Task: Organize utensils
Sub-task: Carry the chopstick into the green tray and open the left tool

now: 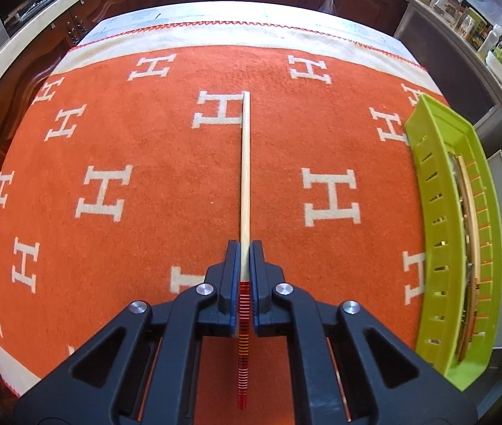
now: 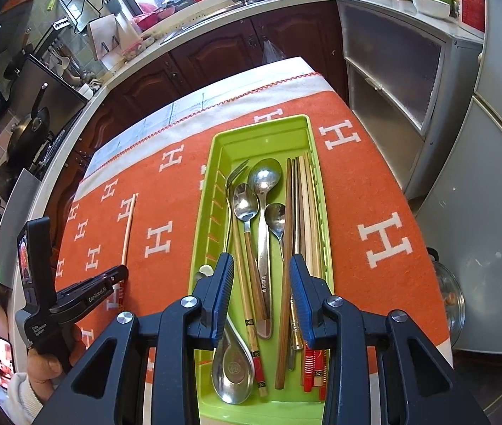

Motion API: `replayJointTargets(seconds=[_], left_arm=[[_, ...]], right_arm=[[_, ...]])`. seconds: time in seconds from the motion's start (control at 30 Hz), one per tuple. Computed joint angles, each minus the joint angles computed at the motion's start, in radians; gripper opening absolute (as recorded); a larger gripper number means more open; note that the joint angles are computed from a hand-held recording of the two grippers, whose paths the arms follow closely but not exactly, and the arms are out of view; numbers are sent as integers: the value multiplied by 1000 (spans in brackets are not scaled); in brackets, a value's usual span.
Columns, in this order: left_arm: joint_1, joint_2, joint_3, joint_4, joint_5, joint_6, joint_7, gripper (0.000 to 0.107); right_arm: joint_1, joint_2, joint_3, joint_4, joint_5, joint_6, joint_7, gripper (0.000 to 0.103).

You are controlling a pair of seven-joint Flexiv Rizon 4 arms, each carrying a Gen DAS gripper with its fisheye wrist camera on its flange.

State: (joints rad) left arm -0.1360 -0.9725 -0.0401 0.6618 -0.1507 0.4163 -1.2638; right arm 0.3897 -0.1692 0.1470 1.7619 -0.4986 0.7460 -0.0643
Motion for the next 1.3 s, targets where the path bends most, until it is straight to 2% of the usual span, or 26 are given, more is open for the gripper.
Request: replayJointTargets(seconds=[0.33, 0.8, 1.07, 1.3], left_arm=[[30, 137, -60, 169, -86, 75, 84, 3], [34, 261, -133, 260, -250, 90, 203, 3], [-10, 266, -146, 226, -276, 22, 240, 3], [-78, 214, -132, 136, -238, -80, 200, 3]], right_arm=[[6, 27, 10, 18, -21, -1, 20, 33], [13, 82, 34, 44, -73, -46, 64, 33], [7, 126, 51, 77, -109, -75, 130, 33], [-18, 203, 74, 150, -117, -113, 230, 33]])
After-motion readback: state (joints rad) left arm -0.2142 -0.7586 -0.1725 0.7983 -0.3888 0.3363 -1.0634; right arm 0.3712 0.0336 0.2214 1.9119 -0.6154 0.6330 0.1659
